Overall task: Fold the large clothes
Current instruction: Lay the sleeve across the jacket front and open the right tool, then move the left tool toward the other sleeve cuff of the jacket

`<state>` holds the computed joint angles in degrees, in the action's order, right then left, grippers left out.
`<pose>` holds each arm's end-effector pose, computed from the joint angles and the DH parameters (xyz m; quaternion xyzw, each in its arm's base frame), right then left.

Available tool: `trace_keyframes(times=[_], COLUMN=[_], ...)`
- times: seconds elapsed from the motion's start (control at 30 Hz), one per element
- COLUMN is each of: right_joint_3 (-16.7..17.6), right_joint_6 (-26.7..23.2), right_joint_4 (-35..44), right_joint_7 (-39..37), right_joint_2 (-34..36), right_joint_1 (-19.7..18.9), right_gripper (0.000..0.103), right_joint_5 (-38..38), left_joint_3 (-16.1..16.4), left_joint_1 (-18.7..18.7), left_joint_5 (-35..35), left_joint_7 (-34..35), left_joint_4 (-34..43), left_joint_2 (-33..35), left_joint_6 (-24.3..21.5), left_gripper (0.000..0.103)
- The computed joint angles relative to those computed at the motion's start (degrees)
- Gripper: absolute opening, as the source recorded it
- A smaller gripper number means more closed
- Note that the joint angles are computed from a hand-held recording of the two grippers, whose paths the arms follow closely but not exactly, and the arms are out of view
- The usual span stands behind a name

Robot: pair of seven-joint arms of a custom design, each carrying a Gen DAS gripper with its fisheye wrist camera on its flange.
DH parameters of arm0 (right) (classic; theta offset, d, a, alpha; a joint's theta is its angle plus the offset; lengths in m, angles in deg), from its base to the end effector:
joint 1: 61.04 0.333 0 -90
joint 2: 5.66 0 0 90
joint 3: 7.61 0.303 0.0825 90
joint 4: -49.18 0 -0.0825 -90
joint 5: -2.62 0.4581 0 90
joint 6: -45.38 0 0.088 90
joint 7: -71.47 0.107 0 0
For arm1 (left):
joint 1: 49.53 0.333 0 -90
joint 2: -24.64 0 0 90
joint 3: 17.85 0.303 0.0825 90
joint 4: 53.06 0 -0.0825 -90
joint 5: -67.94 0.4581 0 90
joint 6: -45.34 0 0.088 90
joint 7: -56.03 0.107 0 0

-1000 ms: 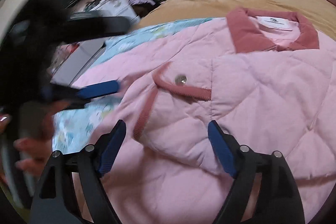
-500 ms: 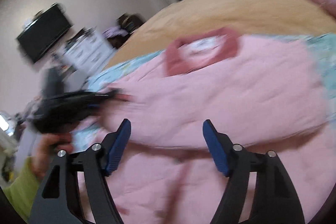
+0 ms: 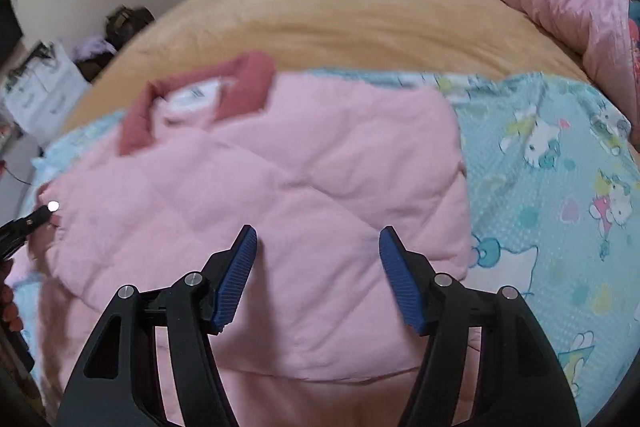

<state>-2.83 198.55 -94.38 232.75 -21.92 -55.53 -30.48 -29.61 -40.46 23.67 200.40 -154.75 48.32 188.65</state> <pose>0.5204 0.1104 0.3723 -0.4465 0.8477 -0.2083 0.1965 0.7341 -0.0195 0.3086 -0.5197 0.7851 -0.3354 0.0313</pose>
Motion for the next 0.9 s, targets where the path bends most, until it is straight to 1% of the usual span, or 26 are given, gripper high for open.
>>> trace_keyframes(times=[0.1,0.17,0.27,0.3,0.33,0.37,0.4,0.43,0.47,0.5,0.53,0.57,0.63,0.67,0.8,0.9], right_joint_3=[-0.52,-0.50,-0.19,-0.21,0.03,0.01,0.33,0.80,1.62,2.55,3.51,4.47,6.04,6.25,7.85,8.32], right_joint_6=[1.80,1.89,2.86,2.80,1.61,0.40,-1.34,-1.00,1.22,2.73,3.51,3.69,3.12,2.72,1.80,0.71], right_joint_4=[-0.45,-0.43,-0.45,-0.35,-0.06,0.34,0.57,0.08,-0.90,-1.56,-1.78,-1.66,-0.40,0.24,3.29,5.46], right_joint_7=[0.70,1.35,4.07,4.45,4.45,3.92,4.07,5.70,8.58,10.91,12.59,13.79,14.81,14.86,17.81,19.53], right_joint_2=[1.65,2.17,3.08,3.18,3.02,2.86,2.13,0.97,-0.33,-1.35,-2.10,-2.59,-2.61,-2.44,-1.46,-0.50], right_joint_1=[-0.26,-0.41,-1.15,-1.16,-0.96,-0.53,0.04,0.27,-0.03,-0.40,-0.60,-0.60,0.11,0.66,2.23,3.73], right_gripper=[0.063,0.064,0.064,0.064,0.064,0.066,0.069,0.077,0.087,0.091,0.094,0.096,0.099,0.099,0.099,0.099], right_joint_5=[0.62,0.57,-1.24,-1.58,-1.95,-1.61,-1.16,-1.60,-3.54,-5.54,-7.26,-8.77,-11.07,-11.44,-14.89,-17.18], left_joint_3=[0.45,0.55,0.91,0.72,0.44,0.29,0.10,-0.45,-0.68,-0.62,-0.46,-0.23,0.22,0.55,2.22,3.29], left_joint_1=[-0.39,-0.55,-1.29,-1.16,-0.79,-0.38,0.09,1.27,1.87,2.04,2.27,2.16,2.59,2.49,2.07,2.10], left_joint_5=[1.61,2.58,5.42,5.55,5.24,4.92,4.45,2.88,1.51,0.66,-0.23,-0.76,-2.59,-3.03,-3.12,-3.14], left_joint_7=[-0.53,-1.03,-2.46,-2.51,-2.32,-2.34,-2.06,-0.64,0.49,1.13,1.87,2.12,3.50,3.77,4.83,5.49], left_joint_4=[0.14,0.35,0.95,1.05,0.88,0.65,0.46,0.31,-0.19,-0.87,-1.51,-1.92,-3.26,-3.54,-5.78,-7.31], left_joint_2=[1.04,1.72,2.79,2.94,2.74,2.30,1.86,1.24,0.49,-0.42,-1.31,-1.91,-3.82,-4.30,-7.07,-8.83], left_joint_6=[0.27,0.30,0.42,0.54,0.58,0.13,-0.54,-2.22,-2.67,-2.64,-2.64,-2.50,-2.56,-2.59,-1.94,-1.53], left_gripper=[0.006,0.006,0.010,0.012,0.014,0.017,0.029,0.041,0.045,0.055,0.062,0.075,0.091,0.094,0.094,0.094])
